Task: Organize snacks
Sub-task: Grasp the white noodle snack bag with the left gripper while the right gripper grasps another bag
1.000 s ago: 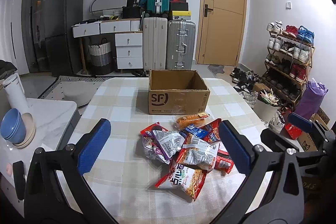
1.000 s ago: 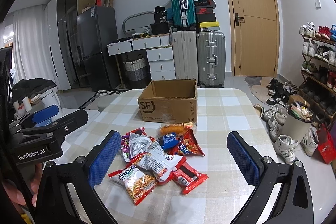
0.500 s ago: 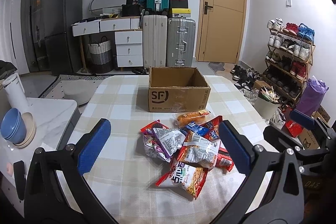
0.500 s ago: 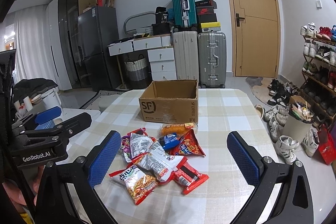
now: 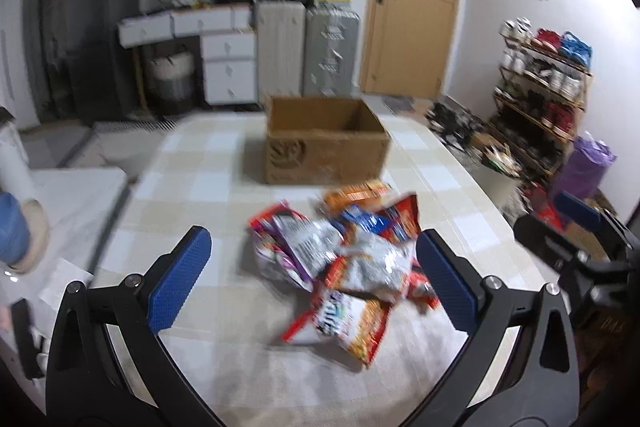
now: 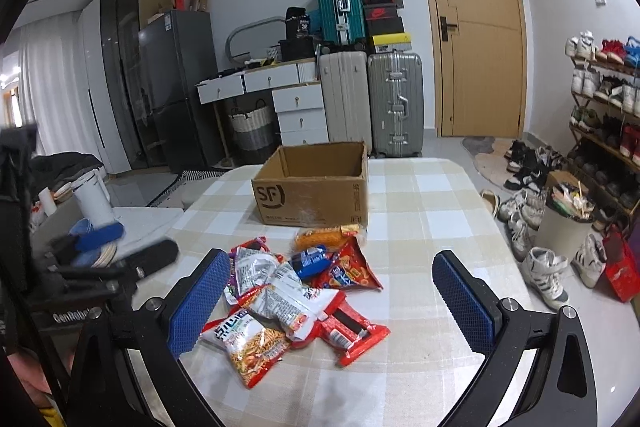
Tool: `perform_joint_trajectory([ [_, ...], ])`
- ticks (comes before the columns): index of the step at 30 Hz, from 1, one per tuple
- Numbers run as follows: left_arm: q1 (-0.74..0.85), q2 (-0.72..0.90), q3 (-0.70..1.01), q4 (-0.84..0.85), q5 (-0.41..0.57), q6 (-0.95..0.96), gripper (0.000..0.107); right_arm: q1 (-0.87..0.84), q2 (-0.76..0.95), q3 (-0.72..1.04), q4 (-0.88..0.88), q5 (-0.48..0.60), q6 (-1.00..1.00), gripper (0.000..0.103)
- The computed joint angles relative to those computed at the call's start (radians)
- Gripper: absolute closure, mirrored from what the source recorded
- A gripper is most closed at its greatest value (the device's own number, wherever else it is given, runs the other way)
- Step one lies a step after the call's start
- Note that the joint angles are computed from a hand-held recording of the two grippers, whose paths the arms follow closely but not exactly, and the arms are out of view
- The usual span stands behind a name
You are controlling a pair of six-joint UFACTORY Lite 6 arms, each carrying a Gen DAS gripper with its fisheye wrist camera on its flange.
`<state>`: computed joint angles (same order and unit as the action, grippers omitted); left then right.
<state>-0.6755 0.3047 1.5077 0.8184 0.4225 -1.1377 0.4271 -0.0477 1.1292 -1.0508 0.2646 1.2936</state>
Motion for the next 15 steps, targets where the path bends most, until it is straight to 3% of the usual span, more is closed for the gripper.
perform_joint_trajectory([
  [6,0.038,0.149,0.034,-0.271,-0.071,0.283,0.005,-0.071,0.03,-0.03,0.057,-0.079,-0.048,0.0],
  [9,0.033,0.23,0.077,-0.323,-0.074,0.349,0.005,-0.107,0.065,-0.035,0.089,-0.124,-0.074,0.0],
  [13,0.03,0.378,0.182,-0.478,-0.068,0.531,0.005,-0.154,0.116,-0.027,0.319,-0.174,-0.302,0.0],
  [15,0.027,0.445,0.243,-0.488,-0.049,0.542,0.012,-0.173,0.137,-0.029,0.387,-0.193,-0.37,0.0],
])
